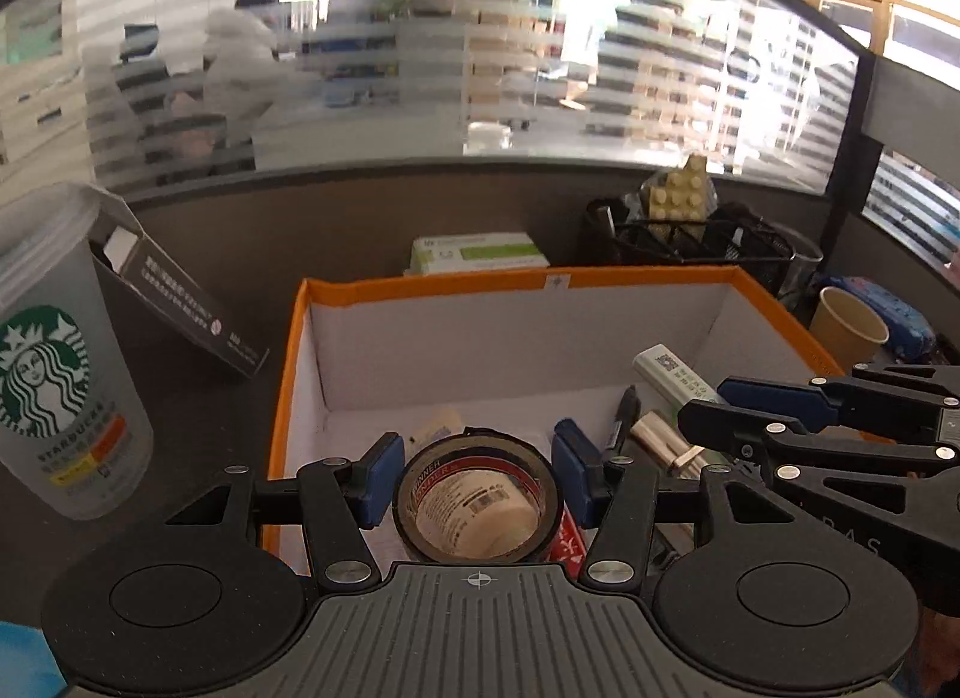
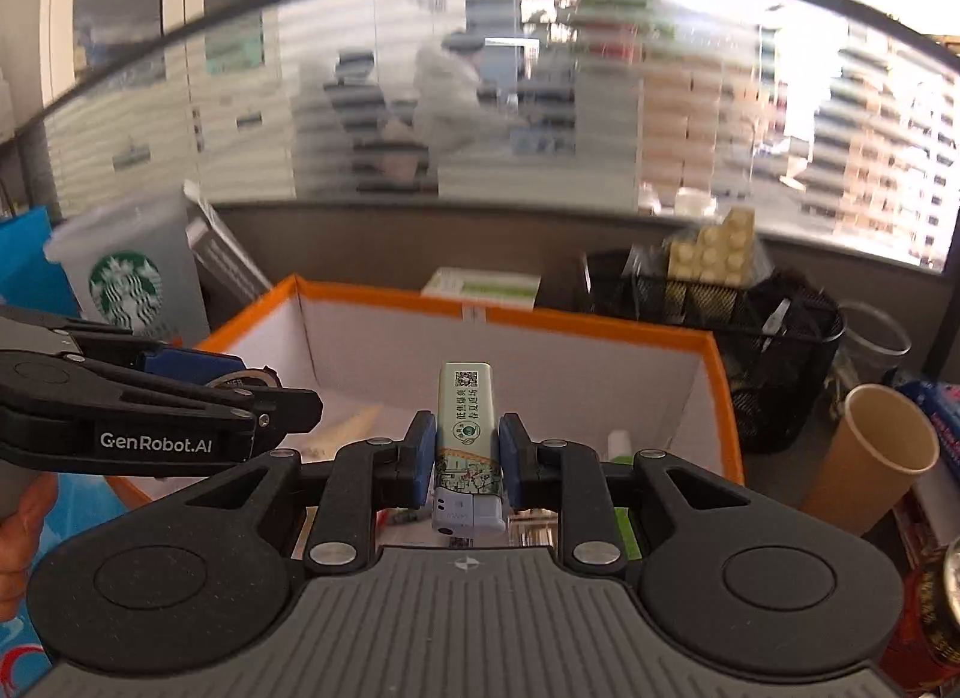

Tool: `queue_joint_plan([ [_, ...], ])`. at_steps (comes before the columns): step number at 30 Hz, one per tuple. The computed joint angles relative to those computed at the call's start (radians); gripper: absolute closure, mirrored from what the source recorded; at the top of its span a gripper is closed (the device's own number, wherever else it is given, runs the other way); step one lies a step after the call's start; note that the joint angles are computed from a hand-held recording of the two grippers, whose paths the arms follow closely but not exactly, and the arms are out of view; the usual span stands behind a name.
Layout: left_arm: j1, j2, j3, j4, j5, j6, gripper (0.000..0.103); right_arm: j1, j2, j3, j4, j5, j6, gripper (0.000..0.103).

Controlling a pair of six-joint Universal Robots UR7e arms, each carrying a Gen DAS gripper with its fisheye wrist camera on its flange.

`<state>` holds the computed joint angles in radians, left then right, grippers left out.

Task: Organize rigid objects
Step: 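Lower the tube and tape roll into the box and open both tools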

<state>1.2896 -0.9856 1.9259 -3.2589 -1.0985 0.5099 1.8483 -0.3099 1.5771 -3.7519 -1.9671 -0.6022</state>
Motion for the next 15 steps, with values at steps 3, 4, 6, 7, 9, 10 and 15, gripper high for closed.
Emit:
queue_joint_plan([
  [3,-0.004,0.026,-0.024,0.012,0.052,0.019,0.05,0.001,0.012,-0.043,0.092,-0.047,-0.008,0.082],
  [4,-0.005,0.027,-0.033,0.04,0.055,0.016,0.05,0.001,0.017,-0.058,0.122,-0.065,-0.011,0.082],
  [6,-0.014,0.039,-0.044,0.053,0.088,0.03,0.05,0.001,0.02,-0.075,0.175,-0.09,-0.009,0.082],
  [7,-0.02,0.047,-0.049,0.055,0.107,0.047,0.05,0.002,0.022,-0.083,0.198,-0.102,-0.008,0.082],
  [9,-0.028,0.063,-0.053,0.041,0.137,0.069,0.049,0.004,0.029,-0.097,0.227,-0.126,-0.013,0.081],
  [10,-0.029,0.066,-0.054,0.041,0.139,0.073,0.049,0.005,0.033,-0.1,0.231,-0.135,-0.02,0.081],
  [15,-0.027,0.035,-0.031,0.039,0.094,0.009,0.009,0.008,0.023,-0.08,0.203,-0.135,-0.022,0.054],
])
